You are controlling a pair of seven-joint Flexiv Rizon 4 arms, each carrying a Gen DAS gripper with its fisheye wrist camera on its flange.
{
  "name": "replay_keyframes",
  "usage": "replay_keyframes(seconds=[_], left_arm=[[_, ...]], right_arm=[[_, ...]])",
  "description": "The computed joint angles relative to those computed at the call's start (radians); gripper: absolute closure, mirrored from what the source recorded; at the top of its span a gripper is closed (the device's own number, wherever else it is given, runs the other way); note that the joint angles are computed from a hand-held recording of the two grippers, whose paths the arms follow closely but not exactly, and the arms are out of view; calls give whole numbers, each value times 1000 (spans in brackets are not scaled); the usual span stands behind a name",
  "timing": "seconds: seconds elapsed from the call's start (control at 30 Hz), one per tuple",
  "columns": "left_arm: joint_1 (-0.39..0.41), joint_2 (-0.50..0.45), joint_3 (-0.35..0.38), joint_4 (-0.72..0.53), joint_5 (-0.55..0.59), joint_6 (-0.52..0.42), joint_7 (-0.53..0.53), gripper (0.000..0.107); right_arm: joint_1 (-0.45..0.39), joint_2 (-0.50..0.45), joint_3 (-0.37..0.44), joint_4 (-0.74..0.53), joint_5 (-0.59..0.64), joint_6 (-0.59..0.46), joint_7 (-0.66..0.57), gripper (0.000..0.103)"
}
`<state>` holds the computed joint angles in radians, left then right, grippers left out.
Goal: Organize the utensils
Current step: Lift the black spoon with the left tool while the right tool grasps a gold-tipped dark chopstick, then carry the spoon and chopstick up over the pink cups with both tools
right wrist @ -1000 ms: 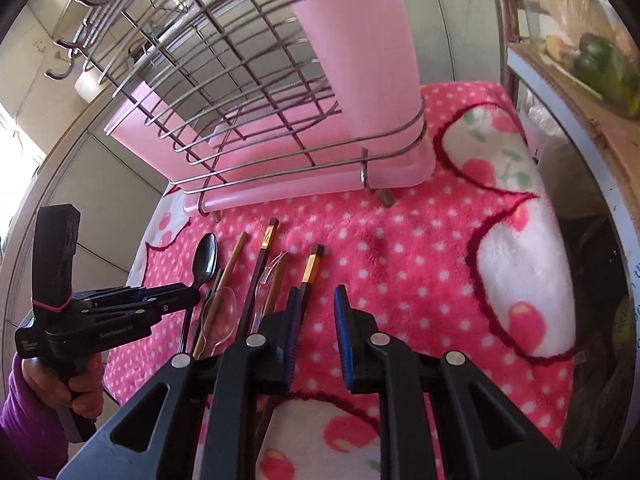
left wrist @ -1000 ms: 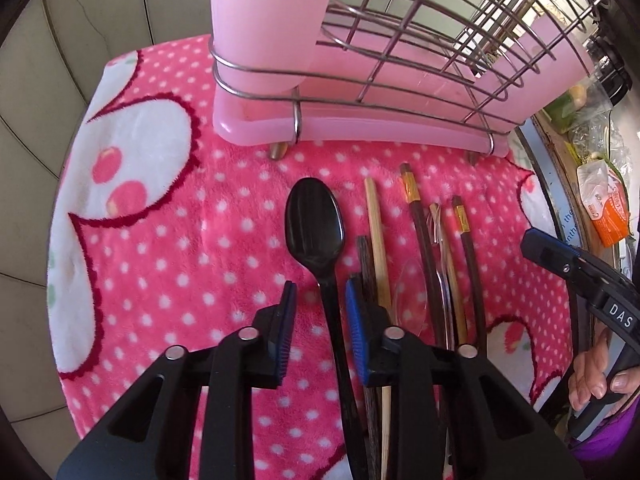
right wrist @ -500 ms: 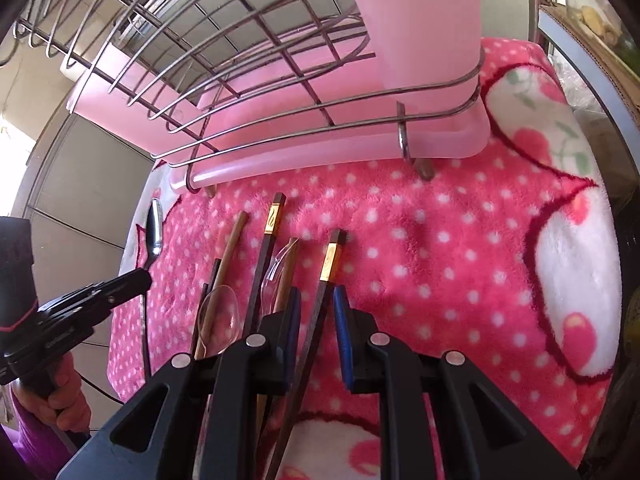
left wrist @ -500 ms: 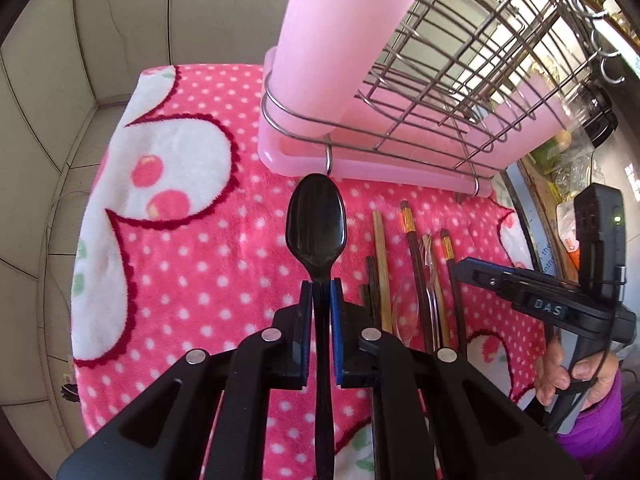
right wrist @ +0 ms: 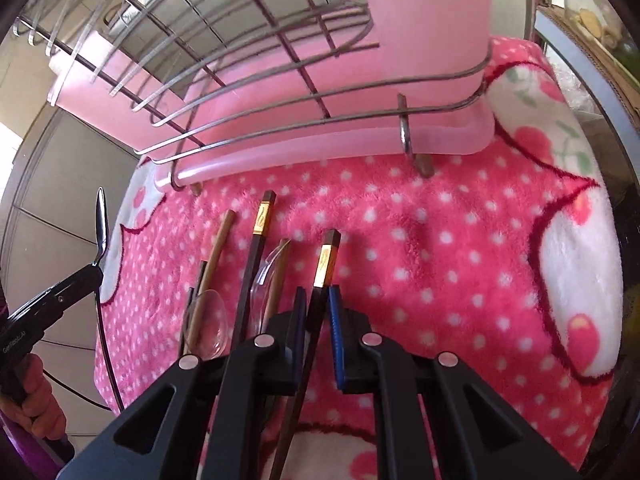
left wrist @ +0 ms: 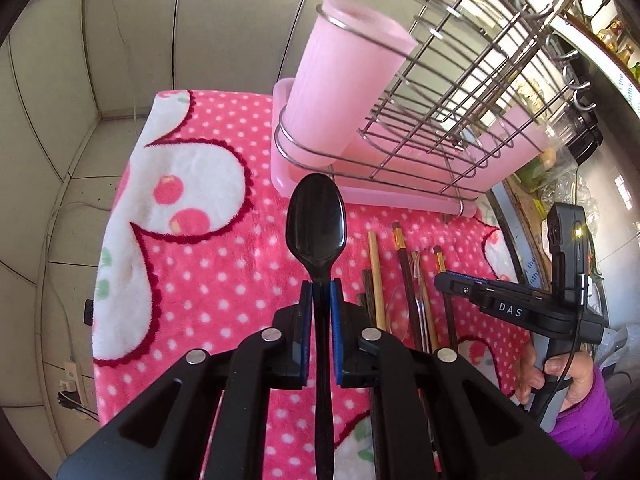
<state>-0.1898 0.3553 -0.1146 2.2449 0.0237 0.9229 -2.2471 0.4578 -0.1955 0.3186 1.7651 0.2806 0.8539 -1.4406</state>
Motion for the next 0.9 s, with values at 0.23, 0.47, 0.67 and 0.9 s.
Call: replay_keyframes(seconds=[0.23,0.47,0.67,0.9], left_arm=[[14,61,-27,-6,50,10,-47,99],[49,127,-65,-31,115,49,-95,99],[121,155,-98,-99,182,100,-126,99],[197,113,-131,-187,241,195,-149,99]], right_arm=[[-13,128,14,97,76,163,-91,94],[4,248,-21,123,161,289,-189,96],[25,304,-69,81,192,416,-268,97],[33,265,-90,-21,155,497,-275,97]])
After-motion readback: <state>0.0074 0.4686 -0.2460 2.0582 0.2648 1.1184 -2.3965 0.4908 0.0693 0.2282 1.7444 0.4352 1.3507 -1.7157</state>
